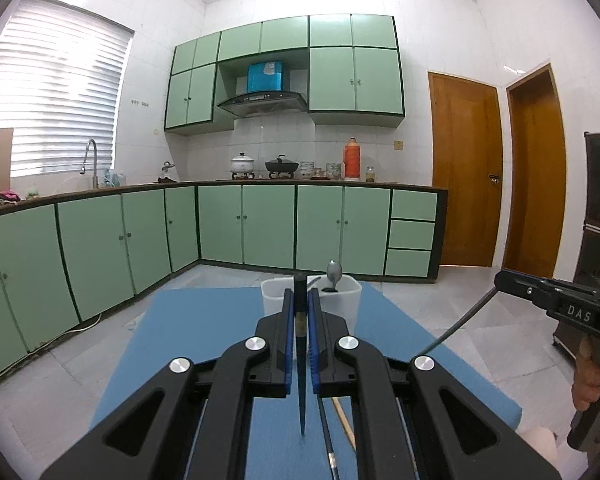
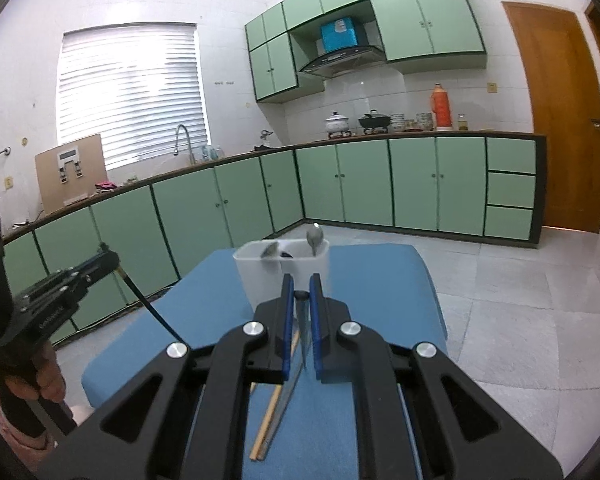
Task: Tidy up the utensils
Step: 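Lift the black chopsticks with the left tool while the right tool lifts the metal chopstick into the holder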
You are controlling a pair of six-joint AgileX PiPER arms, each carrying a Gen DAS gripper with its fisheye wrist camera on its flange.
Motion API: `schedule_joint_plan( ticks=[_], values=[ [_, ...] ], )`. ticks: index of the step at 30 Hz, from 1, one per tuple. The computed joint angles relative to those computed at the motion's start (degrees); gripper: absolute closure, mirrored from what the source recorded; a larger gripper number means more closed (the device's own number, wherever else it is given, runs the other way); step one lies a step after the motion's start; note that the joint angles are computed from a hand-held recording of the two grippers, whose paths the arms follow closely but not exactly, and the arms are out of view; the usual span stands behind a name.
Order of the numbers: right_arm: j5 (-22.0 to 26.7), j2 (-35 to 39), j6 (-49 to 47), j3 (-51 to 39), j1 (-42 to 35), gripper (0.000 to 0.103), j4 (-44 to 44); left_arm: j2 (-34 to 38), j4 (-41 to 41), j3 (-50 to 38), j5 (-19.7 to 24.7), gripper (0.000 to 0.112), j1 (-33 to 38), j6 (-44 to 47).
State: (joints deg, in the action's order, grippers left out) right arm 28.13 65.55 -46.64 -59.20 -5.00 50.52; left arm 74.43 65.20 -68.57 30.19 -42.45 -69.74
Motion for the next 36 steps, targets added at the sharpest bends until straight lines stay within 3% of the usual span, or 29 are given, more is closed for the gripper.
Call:
schedule_joint_plan(
  ticks=[11, 16, 22, 26, 36],
  values=[
    [6.3, 7.2, 11.4, -14.0, 2.7, 0.096, -14.3, 2.1, -11.3, -6.2, -4.2, 0.106, 4.8, 12.1],
    [7.2, 9.3, 11.0, -17.2, 2.9, 0.096, -14.0, 3.8, -13.9, -9.1, -5.3, 0.106, 6.5, 15.0],
    [6.9, 12.3, 12.2, -24.2, 3.0, 0.096, -13.3, 6.0, -12.6, -13.6, -5.9, 0.106, 7.6, 14.0],
    [3.5, 14.9, 14.8, -28.8, 3.9, 0.096, -13.7, 8.7, -7.5, -18.3, -6.3, 0.106, 8.0, 9.3],
    [3.8, 29.2, 23.1, -51.8, 6.0, 0.096, -21.0, 20.9, -8.7, -37.6, -6.7, 0.106, 10.6, 13.1]
  ],
)
